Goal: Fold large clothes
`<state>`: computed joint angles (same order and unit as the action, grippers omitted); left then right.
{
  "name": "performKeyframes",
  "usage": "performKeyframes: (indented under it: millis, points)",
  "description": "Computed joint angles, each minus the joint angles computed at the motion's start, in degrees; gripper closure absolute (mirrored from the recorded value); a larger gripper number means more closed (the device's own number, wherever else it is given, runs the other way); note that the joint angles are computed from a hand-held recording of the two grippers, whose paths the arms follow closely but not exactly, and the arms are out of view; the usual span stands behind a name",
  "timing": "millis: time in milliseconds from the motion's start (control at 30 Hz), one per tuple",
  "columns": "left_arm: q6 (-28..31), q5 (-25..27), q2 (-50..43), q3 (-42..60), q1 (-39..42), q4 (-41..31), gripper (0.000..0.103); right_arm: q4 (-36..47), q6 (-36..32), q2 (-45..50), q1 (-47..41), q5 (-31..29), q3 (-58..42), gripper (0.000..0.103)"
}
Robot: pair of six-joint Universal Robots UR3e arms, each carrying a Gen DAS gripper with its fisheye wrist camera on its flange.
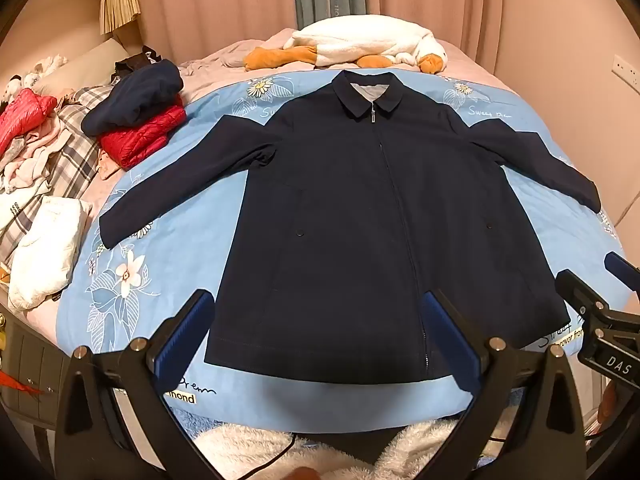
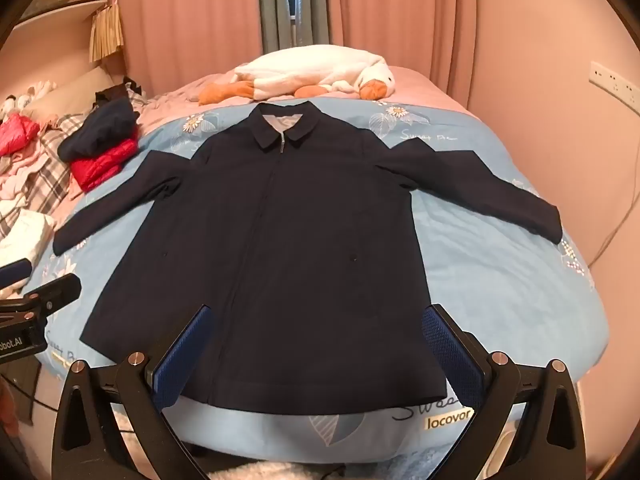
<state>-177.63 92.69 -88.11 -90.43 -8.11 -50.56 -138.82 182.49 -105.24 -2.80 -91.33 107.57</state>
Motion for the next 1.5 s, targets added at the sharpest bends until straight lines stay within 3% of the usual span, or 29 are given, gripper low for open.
performKeyframes:
  millis: [433, 1500]
  points:
    - [0.0, 0.5, -1.0, 0.7, -0.3, 1.0, 0.0, -2.4, 0.9, 1.6, 1.2, -0.8, 0.3, 0.0]
    - [-0.4, 0.7, -1.2, 0.9, -1.1, 1.0, 0.0, 0.3, 0.8, 0.1, 0.0, -0.8, -0.7, 0.0]
